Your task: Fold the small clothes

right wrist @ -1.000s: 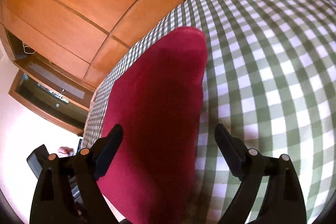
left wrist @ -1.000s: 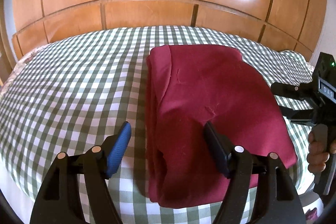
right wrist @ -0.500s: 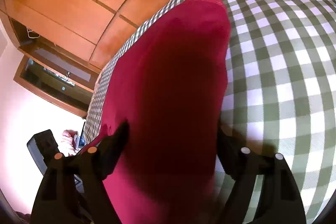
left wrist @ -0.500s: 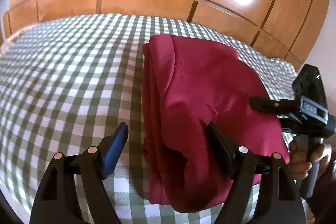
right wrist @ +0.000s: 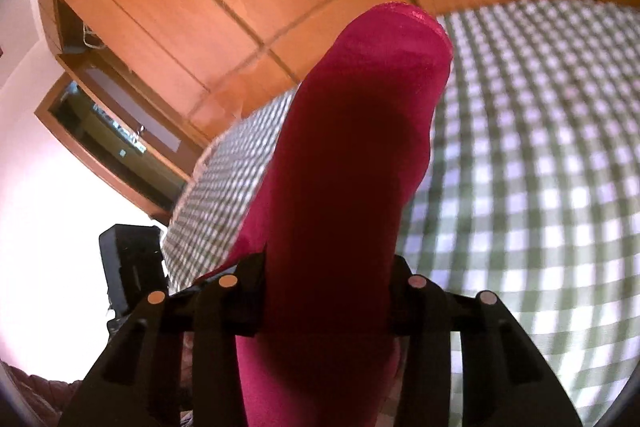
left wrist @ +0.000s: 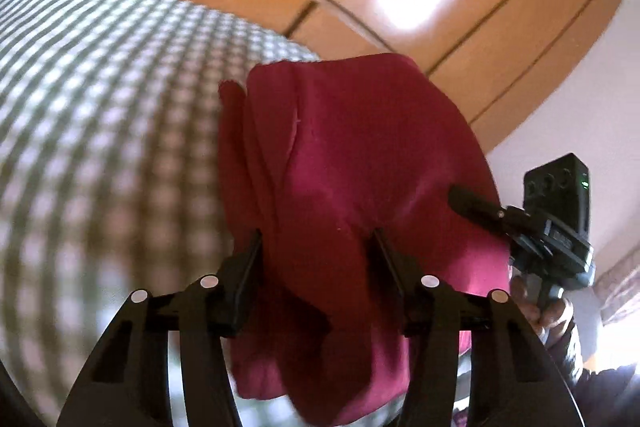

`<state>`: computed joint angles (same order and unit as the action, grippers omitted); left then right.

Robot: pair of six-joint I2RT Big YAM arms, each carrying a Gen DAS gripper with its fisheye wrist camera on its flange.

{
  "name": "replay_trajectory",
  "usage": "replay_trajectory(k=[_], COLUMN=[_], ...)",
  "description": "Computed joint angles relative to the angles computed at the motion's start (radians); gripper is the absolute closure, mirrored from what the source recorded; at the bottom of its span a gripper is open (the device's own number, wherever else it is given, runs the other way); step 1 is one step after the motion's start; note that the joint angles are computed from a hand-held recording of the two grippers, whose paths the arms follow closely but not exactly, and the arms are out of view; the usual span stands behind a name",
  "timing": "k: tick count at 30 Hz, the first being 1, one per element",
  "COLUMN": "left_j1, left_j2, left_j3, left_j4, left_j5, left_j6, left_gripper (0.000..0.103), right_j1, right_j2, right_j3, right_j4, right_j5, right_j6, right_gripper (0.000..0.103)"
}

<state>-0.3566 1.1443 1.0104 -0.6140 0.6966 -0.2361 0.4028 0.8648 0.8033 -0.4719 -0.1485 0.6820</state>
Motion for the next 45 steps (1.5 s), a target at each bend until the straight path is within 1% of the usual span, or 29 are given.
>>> replay_trajectory(k=[3, 6, 10, 13, 14, 15, 16, 17, 18, 19, 21, 22, 23, 24, 25, 26, 27, 28, 29, 31, 32, 34, 37, 38, 39, 40, 41, 43, 45], left_j1=[-0.105, -0.220, -0.350, -0.445, -0.466, -0.493, -0.509, -0.519, -0.529, -0.528, -0.531, -0.530, -0.525, -0.532, -0.535, -0.540, -0.548, -0.549, -0.551, -0.555, -0.553, -0.557, -0.554, -0.549, -0.546, -0.544, -0.539, -0.540, -0.545], left_j2=[0.070, 0.167, 0.290, 0.374, 0.398, 0.421, 0.430, 0.426, 0.417, 0.410, 0.392, 0.384, 0.366, 0.354, 0.343, 0.338, 0.325, 0.329, 0.325, 0.329, 0.325, 0.328, 0.343, 0.342, 0.337, 0.328, 0.315, 0.295, 0.265], left_j3=[0.090, 0.205, 0.356, 0.457, 0.480, 0.495, 0.495, 0.477, 0.452, 0.436, 0.412, 0.401, 0.376, 0.359, 0.348, 0.338, 0.326, 0.326, 0.315, 0.305, 0.292, 0.286, 0.311, 0.314, 0.313, 0.308, 0.298, 0.283, 0.260], left_j4=[0.015, 0.016, -0.024, -0.093, -0.113, -0.136, -0.140, -0.125, -0.100, -0.082, -0.055, -0.039, -0.024, -0.003, 0.002, 0.013, 0.012, 0.015, 0.023, 0.034, 0.037, 0.045, 0.021, 0.016, 0.015, 0.013, 0.014, 0.011, 0.024], left_j5=[-0.034, -0.087, -0.184, -0.333, -0.379, -0.439, -0.480, -0.514, -0.542, -0.554, -0.575, -0.584, -0.592, -0.617, -0.628, -0.650, -0.669, -0.679, -0.690, -0.713, -0.711, -0.717, -0.719, -0.710, -0.714, -0.722, -0.713, -0.719, -0.738], left_j6=[-0.013, -0.009, 0.029, 0.098, 0.123, 0.148, 0.164, 0.177, 0.180, 0.177, 0.152, 0.146, 0.151, 0.159, 0.163, 0.164, 0.156, 0.149, 0.141, 0.118, 0.099, 0.091, 0.066, 0.047, 0.032, 0.020, 0.011, 0.007, 0.011], left_gripper=[0.051, 0.051, 0.051, 0.051, 0.051, 0.048, 0.048, 0.046, 0.046, 0.046, 0.046, 0.046, 0.046, 0.046, 0.046, 0.046, 0.046, 0.046, 0.046, 0.046, 0.046, 0.045, 0.039, 0.033, 0.023, 0.021, 0.020, 0.019, 0.019], right_j1=[-0.073, -0.227, -0.459, -0.622, -0.692, -0.744, -0.770, -0.772, -0.764, -0.762, -0.722, -0.696, -0.661, -0.593, -0.554, -0.479, -0.399, -0.358, -0.307, -0.253, -0.223, -0.194, -0.193, -0.185, -0.177, -0.168, -0.150, -0.138, -0.082], right_j2=[-0.086, -0.177, -0.235, -0.257, -0.274, -0.282, -0.284, -0.304, -0.317, -0.330, -0.364, -0.373, -0.400, -0.425, -0.438, -0.439, -0.427, -0.427, -0.391, -0.337, -0.300, -0.313, -0.312, -0.314, -0.313, -0.311, -0.313, -0.311, -0.298], right_j3=[-0.018, -0.050, -0.098, -0.158, -0.181, -0.196, -0.208, -0.219, -0.218, -0.211, -0.185, -0.165, -0.151, -0.135, -0.126, -0.112, -0.103, -0.104, -0.105, -0.119, -0.138, -0.175, -0.171, -0.168, -0.166, -0.159, -0.154, -0.146, -0.126], right_j4=[-0.039, -0.094, -0.174, -0.212, -0.237, -0.256, -0.261, -0.276, -0.291, -0.307, -0.344, -0.356, -0.365, -0.375, -0.377, -0.386, -0.401, -0.417, -0.419, -0.432, -0.433, -0.397, -0.400, -0.411, -0.417, -0.427, -0.437, -0.442, -0.473], right_j5=[0.020, -0.006, -0.056, -0.123, -0.165, -0.205, -0.229, -0.202, -0.161, -0.130, -0.014, 0.050, 0.103, 0.161, 0.190, 0.246, 0.309, 0.337, 0.368, 0.417, 0.467, 0.517, 0.522, 0.532, 0.542, 0.551, 0.562, 0.568, 0.630], right_j6=[-0.013, -0.028, -0.059, -0.070, -0.102, -0.126, -0.136, -0.143, -0.150, -0.161, -0.166, -0.172, -0.176, -0.156, -0.158, -0.159, -0.152, -0.148, -0.141, -0.119, -0.105, -0.091, -0.066, -0.052, -0.043, -0.034, -0.015, 0.006, 0.055], right_gripper=[0.063, 0.063, 0.063, 0.063, 0.062, 0.059, 0.054, 0.048, 0.034, 0.031, 0.032, 0.035, 0.041, 0.046, 0.048, 0.049, 0.049, 0.049, 0.049, 0.049, 0.049, 0.048, 0.047, 0.047, 0.046, 0.044, 0.042, 0.029, 0.022])
